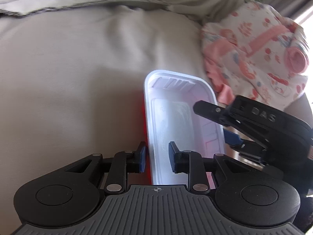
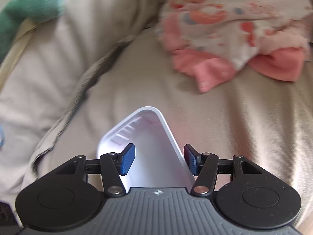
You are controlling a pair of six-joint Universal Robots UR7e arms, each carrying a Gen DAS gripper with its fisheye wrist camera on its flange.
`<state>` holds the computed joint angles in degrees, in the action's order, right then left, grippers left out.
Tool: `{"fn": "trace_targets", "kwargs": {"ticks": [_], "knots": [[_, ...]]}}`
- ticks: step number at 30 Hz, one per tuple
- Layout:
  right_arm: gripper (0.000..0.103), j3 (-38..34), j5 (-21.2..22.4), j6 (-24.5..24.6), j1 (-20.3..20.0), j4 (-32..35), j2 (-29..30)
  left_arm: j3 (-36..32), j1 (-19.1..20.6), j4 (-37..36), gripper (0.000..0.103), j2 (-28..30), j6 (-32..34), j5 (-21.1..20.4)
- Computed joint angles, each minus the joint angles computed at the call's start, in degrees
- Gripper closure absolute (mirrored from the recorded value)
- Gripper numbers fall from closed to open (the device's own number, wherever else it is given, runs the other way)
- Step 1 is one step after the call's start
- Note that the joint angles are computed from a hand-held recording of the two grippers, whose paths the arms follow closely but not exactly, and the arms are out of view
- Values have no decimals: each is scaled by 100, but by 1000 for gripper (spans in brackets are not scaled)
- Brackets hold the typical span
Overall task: Organize plates and bowls
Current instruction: 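Grip the rim of the red-and-white tray with both tools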
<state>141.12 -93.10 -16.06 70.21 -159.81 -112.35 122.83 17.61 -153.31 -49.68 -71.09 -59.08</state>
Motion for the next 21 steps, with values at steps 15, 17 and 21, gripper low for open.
{"fn": "trace_targets", "kwargs": {"ticks": [15,17,21], "knots": [[48,585,-456,-1071,1698,783,365,1558,-1277,2368,78,-2392,-2641,550],[52,668,-551,-1164,1839,668,396,1592,-1317,2399,79,-2410,-2700,513],[63,627,-564,-1127,1790,635,448,1607,-1344,2295,79,-2349,-2596,545]]}}
